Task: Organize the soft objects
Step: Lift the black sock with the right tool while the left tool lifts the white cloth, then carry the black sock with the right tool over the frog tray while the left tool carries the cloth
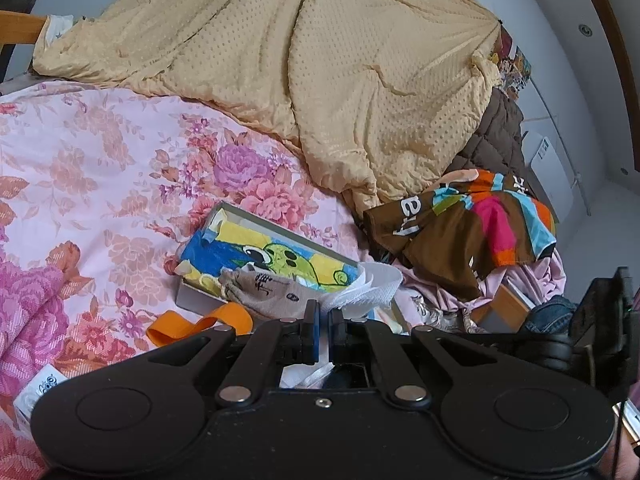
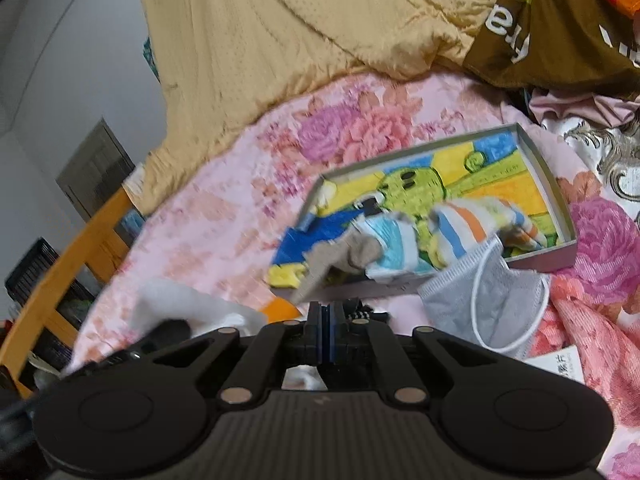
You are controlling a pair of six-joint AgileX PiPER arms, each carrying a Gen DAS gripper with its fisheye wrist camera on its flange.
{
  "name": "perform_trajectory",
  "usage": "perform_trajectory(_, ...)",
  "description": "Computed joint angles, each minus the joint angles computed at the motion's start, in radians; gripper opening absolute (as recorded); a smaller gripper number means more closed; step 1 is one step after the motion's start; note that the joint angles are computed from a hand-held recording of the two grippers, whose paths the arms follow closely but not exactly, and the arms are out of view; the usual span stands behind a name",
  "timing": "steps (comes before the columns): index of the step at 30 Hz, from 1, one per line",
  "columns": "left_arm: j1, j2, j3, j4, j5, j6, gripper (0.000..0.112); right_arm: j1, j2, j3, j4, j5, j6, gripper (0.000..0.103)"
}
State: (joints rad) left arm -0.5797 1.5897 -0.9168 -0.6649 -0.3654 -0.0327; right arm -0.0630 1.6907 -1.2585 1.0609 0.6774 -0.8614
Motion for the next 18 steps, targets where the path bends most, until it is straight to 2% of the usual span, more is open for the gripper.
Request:
perform_trajectory(9,-0.021,-0.039,-0.032,-0.19,-0.024,0.178,0.003,-0.016,-0.056,-0.028,0.088,0.045,-0.013,0.003)
perform_trajectory(13,-0.013,-0.034,-0.105,-0.375,0.008,0.379,0.003,-0.018,-0.014,-0.099,0.12,0.046,-0.049,0.003)
perform_trajectory(18,0.01,0.037,-0.251,-0.56,0.044,0.654,0.003,-0.025,0.122,-0.249,0.136,0.054,-0.031,0.003)
